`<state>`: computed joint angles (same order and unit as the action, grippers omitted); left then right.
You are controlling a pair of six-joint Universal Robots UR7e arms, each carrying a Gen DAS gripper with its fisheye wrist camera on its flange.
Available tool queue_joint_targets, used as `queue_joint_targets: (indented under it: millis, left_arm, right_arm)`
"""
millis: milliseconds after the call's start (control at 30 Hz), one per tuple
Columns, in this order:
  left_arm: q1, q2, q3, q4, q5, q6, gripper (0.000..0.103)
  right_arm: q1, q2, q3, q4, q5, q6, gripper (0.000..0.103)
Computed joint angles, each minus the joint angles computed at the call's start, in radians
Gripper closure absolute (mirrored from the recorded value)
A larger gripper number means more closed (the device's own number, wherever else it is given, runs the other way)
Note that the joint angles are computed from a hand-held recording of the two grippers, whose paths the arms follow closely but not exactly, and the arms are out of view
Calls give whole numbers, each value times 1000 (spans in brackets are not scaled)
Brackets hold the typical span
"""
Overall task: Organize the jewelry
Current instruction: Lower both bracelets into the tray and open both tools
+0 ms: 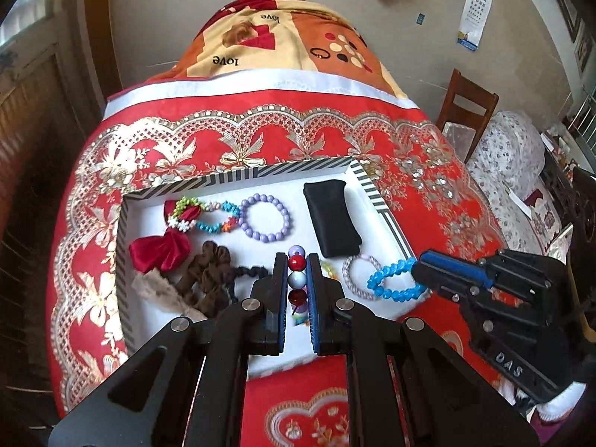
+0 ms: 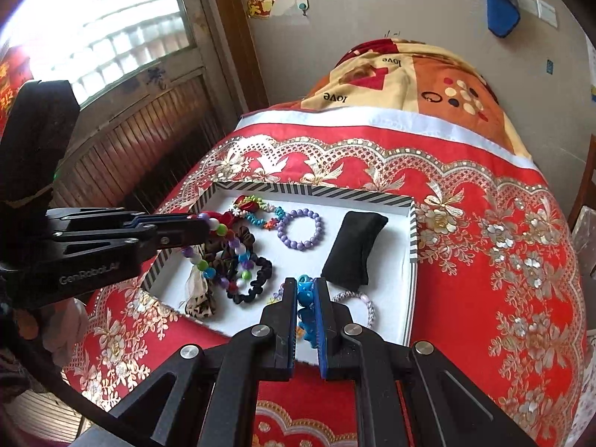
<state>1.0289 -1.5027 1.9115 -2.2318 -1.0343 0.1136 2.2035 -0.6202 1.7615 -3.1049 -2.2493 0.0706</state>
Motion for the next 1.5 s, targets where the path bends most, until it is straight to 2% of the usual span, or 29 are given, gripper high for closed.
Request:
queue_joint_targets:
  millis: [333, 533, 900, 1000, 1067, 1133, 1233, 1500]
  left_arm:
    - [82, 145, -104, -15, -5, -38, 95]
    - [138, 204, -158, -18, 2, -86, 95]
    - [164, 232, -161, -46, 54, -110, 95]
    - [163, 231, -144, -75, 78, -97, 89]
    - [160, 231, -132, -104, 92, -86, 71]
    - [158, 224, -121, -121, 92, -81, 63]
    - [143, 207, -93, -146, 116, -68, 61]
    - [107, 149, -23, -194, 158, -54, 61]
  right_arm:
    - [-66, 52, -106, 67, 98, -30, 95]
    - [-127, 110, -209, 159, 165, -40, 95]
    - [-166, 192, -320, 236, 46, -84, 95]
    - [-170, 195, -317, 245, 26, -73, 95]
    - [-169, 193, -311, 239, 21, -67, 95]
    - [-166, 190, -302, 223, 26, -61, 90]
    - [-159, 175, -274, 187, 38, -49, 75]
    - [-122, 118, -162, 84, 25, 6, 74]
